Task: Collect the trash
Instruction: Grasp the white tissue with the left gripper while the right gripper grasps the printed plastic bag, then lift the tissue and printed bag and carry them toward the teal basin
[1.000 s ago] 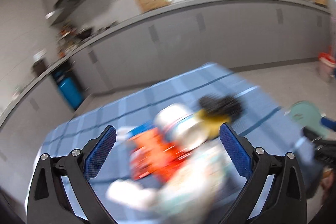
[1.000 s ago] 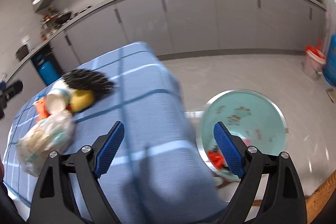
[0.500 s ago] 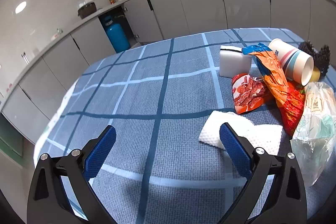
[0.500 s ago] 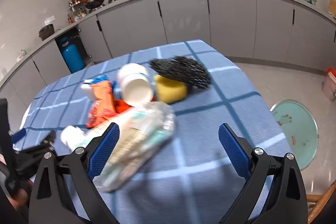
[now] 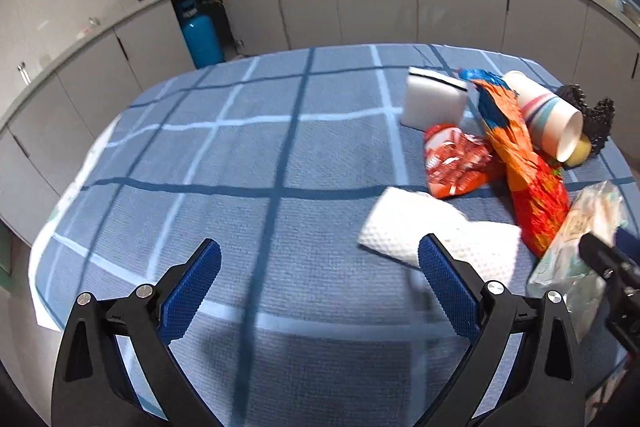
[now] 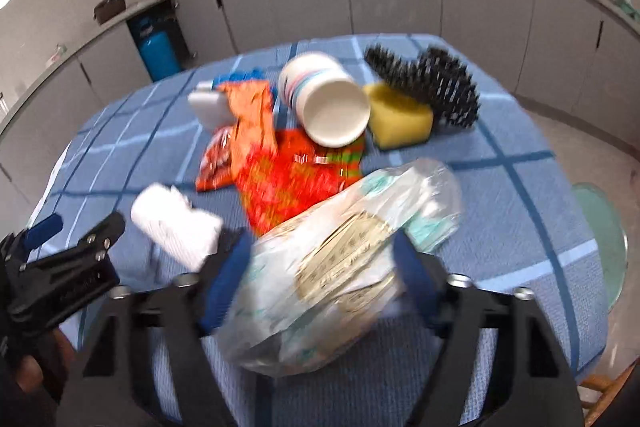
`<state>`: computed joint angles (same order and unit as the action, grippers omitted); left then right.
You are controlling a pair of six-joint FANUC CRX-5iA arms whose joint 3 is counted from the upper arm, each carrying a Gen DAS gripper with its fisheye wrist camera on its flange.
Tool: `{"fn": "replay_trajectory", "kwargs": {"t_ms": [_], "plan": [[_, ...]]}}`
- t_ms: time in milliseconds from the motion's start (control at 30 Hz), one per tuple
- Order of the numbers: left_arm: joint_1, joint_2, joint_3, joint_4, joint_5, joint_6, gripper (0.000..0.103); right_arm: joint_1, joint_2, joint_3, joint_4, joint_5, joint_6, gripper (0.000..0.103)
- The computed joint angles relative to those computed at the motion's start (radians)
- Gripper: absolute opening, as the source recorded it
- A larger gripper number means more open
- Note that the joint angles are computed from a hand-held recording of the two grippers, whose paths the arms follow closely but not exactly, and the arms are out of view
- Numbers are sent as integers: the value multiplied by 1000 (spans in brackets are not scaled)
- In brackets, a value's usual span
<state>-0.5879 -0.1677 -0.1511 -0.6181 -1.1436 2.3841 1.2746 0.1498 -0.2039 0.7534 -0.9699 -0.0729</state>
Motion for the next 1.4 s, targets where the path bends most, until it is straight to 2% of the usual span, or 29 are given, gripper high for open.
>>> {"fn": "replay_trajectory", "kwargs": {"t_ms": [133,200,433,500,633,667,700,733,867,933,1033,1133,1233,1400], "plan": [[12,15,3,61,35,-36,97,8,0,0,-13,-31,56,40],[32,29,2,121,70,-67,97,12,-1,-3,-9,-54,70,40],[41,122,62,161,73,-55,97,14,-37,-56,27,-30,52,42],[32,143,82,145,66,-41,97,11,-58,-86,45,-3,19,46],[26,182,96,144,51,-71,97,11,-93,-136,117,17,-60,72],[29,178,86,147,64,-81,97,13,-102,-147,136,11,-80,75],[34,170,76,151,78,-89,95,16,-110,-153,142,7,-90,75],[37,161,67,153,90,-105,86,17,-116,-156,143,-2,-97,76],[73,124,21,230,150,-209,64,33,-122,-151,126,-85,-126,89],[86,103,-3,269,176,-259,47,36,-121,-144,102,-110,-143,91],[78,87,-16,274,192,-291,35,30,-117,-135,63,-94,-158,93],[91,65,-41,298,218,-328,29,25,-108,-129,51,-66,-160,94],[108,37,-66,320,237,-357,27,20,-92,-119,51,-40,-163,94],[101,-4,-78,270,242,-334,27,1,-87,-124,39,29,-184,93]]}}
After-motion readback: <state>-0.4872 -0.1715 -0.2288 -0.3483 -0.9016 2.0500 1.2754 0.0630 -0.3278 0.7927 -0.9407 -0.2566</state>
